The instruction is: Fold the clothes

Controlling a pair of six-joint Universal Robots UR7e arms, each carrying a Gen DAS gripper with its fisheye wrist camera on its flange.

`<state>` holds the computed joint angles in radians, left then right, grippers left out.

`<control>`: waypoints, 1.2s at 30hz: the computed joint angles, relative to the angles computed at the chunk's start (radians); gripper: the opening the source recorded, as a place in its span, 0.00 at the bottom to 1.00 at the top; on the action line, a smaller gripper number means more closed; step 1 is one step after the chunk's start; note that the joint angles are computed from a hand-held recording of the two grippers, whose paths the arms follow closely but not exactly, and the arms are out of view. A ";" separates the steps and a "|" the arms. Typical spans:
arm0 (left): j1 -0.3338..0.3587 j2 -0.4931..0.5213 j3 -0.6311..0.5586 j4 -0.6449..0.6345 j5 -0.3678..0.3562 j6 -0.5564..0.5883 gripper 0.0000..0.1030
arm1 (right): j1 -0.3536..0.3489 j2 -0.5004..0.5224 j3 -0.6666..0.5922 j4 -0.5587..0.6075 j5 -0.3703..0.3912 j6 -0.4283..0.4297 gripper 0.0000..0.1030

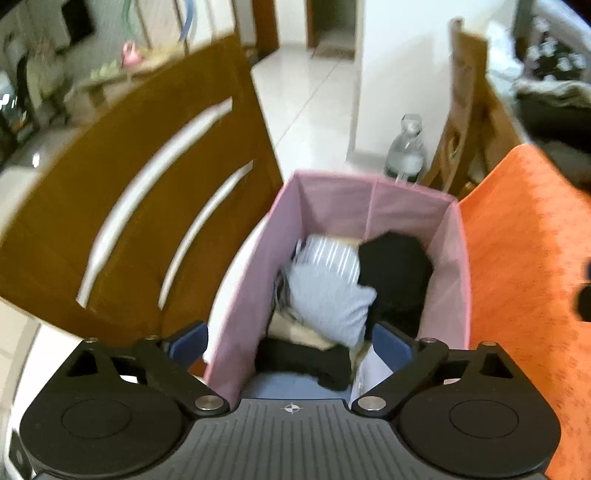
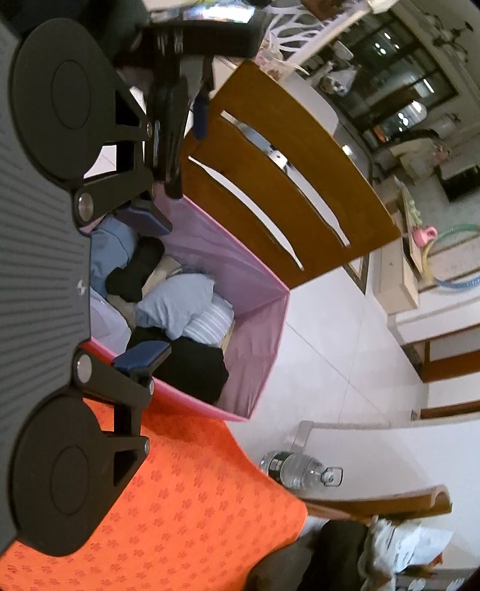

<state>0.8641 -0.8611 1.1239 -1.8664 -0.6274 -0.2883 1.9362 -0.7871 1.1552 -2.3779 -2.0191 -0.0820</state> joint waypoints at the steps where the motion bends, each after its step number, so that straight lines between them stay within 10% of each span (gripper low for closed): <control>1: -0.011 -0.010 0.013 -0.019 0.019 0.025 0.94 | 0.004 0.003 -0.007 0.007 -0.002 -0.007 0.70; 12: -0.077 -0.060 0.080 -0.578 0.031 0.345 1.00 | 0.060 0.017 -0.047 -0.043 -0.032 -0.152 0.86; 26: -0.120 0.016 0.042 -1.080 -0.008 0.625 1.00 | 0.164 0.030 -0.011 -0.577 -0.132 -0.399 1.00; 31: -0.126 0.030 0.016 -1.049 0.021 0.585 1.00 | 0.174 0.034 -0.023 -0.634 -0.193 -0.349 1.00; 36: -0.119 0.007 0.004 -0.736 0.064 0.446 1.00 | 0.172 0.031 -0.037 -0.525 -0.299 -0.267 1.00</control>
<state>0.7446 -0.8544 1.1281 -2.6020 -0.5637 0.1578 2.1087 -0.7566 1.1183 -2.9030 -2.3184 -0.3488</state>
